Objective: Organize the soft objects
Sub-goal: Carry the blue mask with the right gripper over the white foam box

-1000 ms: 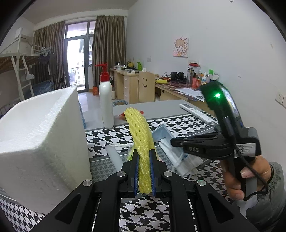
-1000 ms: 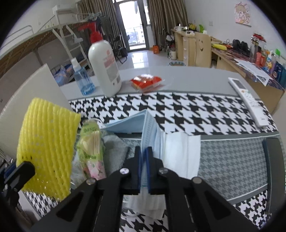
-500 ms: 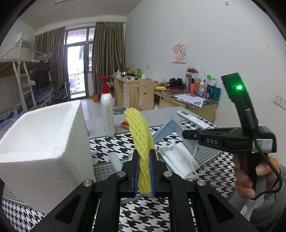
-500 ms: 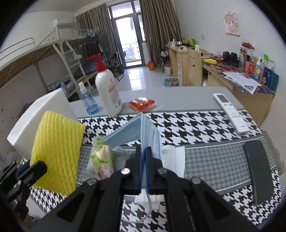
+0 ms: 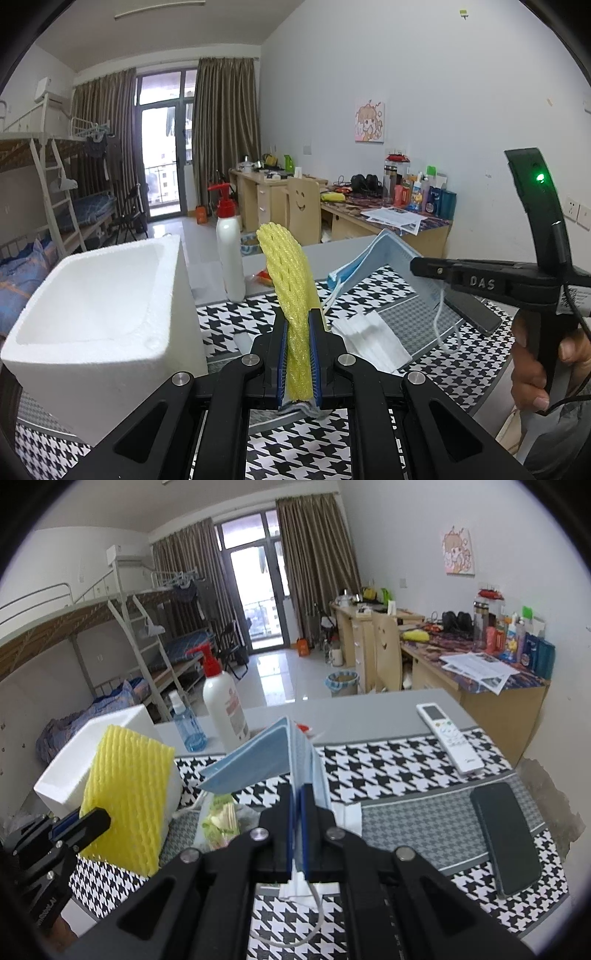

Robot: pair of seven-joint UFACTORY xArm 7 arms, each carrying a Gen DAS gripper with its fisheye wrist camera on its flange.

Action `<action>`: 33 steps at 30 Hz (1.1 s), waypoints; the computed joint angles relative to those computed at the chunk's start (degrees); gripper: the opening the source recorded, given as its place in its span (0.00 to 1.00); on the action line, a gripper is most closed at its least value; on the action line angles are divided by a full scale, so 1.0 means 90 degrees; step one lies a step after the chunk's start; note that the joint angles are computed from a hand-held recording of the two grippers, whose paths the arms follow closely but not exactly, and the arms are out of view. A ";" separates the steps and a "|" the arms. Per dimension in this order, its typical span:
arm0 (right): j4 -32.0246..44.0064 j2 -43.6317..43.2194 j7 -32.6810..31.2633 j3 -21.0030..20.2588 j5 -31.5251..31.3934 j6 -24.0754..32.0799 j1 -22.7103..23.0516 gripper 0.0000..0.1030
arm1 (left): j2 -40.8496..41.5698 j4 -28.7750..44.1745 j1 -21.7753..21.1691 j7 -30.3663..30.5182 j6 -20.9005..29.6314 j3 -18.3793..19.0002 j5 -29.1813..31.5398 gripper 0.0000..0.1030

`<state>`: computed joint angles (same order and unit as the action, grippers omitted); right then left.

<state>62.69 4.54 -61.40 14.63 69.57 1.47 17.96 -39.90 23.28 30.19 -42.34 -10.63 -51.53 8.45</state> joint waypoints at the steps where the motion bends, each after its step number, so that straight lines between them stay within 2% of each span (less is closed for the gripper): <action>1: 0.0006 -0.0019 -0.0132 0.0026 0.0126 -0.0030 -0.0008 0.05 | -0.0013 0.0003 -0.0010 0.0014 0.0001 0.0025 0.0004 0.11; 11: -0.0039 -0.0245 -0.0861 -0.0098 0.0815 -0.0064 0.0180 0.05 | -0.0271 0.0012 -0.0046 0.0091 0.0002 0.0168 0.0010 0.11; 25: 0.0229 -0.0396 -0.2217 -0.0302 0.2202 -0.0034 0.0463 0.05 | -0.0829 0.0115 0.0226 0.0042 0.0072 0.0159 0.0046 0.11; 33: 0.0396 -0.0356 -0.2400 -0.0329 0.2448 0.0010 0.0509 0.05 | -0.0957 0.0150 0.0387 0.0050 0.0038 0.0205 0.0081 0.11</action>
<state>66.26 1.33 -83.00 11.67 91.60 1.57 22.54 -48.52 24.62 33.68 -41.89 -10.29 -49.68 9.18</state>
